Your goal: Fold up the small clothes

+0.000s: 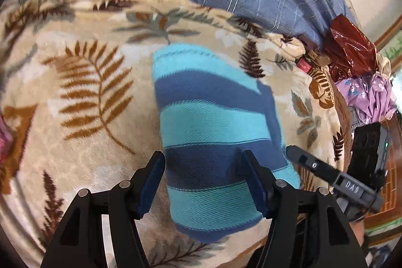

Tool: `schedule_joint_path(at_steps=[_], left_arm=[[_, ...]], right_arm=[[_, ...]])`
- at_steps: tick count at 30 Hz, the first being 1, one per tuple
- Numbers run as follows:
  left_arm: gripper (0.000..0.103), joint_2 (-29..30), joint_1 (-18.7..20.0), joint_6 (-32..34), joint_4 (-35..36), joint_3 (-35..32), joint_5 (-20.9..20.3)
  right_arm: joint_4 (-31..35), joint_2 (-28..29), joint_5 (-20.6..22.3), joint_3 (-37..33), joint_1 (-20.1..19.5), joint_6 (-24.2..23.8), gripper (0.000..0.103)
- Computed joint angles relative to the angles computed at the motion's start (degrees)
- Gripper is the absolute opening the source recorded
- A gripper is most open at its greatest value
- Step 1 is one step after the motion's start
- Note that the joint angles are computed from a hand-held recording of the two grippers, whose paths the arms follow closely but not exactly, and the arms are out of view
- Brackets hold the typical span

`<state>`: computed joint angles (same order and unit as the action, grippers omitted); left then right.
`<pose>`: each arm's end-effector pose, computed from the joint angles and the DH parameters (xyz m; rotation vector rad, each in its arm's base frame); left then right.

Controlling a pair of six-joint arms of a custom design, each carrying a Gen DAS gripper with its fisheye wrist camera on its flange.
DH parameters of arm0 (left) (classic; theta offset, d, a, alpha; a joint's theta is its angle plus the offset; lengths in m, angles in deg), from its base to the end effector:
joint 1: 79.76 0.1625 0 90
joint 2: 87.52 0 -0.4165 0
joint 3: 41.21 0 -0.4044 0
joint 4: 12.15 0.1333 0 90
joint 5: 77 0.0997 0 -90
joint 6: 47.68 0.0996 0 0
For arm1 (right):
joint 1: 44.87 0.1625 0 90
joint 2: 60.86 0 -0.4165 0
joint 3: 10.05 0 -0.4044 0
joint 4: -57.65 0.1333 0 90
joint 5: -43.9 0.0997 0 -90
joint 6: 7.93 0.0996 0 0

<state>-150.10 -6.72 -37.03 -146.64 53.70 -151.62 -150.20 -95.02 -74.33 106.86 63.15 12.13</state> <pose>-0.0372 -0.6695 0.2431 0.6443 2.7949 -0.3263 0.2452 -0.4752 -0.0193 -0.2623 -2.6910 1.0268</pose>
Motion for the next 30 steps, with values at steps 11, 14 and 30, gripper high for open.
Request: schedule_joint_path(at_steps=[11,14,30], left_arm=[[0.063,-2.9,-2.3,2.1,-4.2,3.7,3.8],[0.063,-1.9,-1.7,2.3,-3.3,1.9,3.4],[0.077,7.8,4.8,-1.7,10.0,-12.7,-11.5]], right_arm=[[1.5,-0.2,0.4,-1.7,-1.1,4.5,0.059],[2.1,0.2,3.2,-2.3,-2.4,5.8,0.059],[1.4,3.3,18.6,-4.2,-7.7,2.3,0.063]])
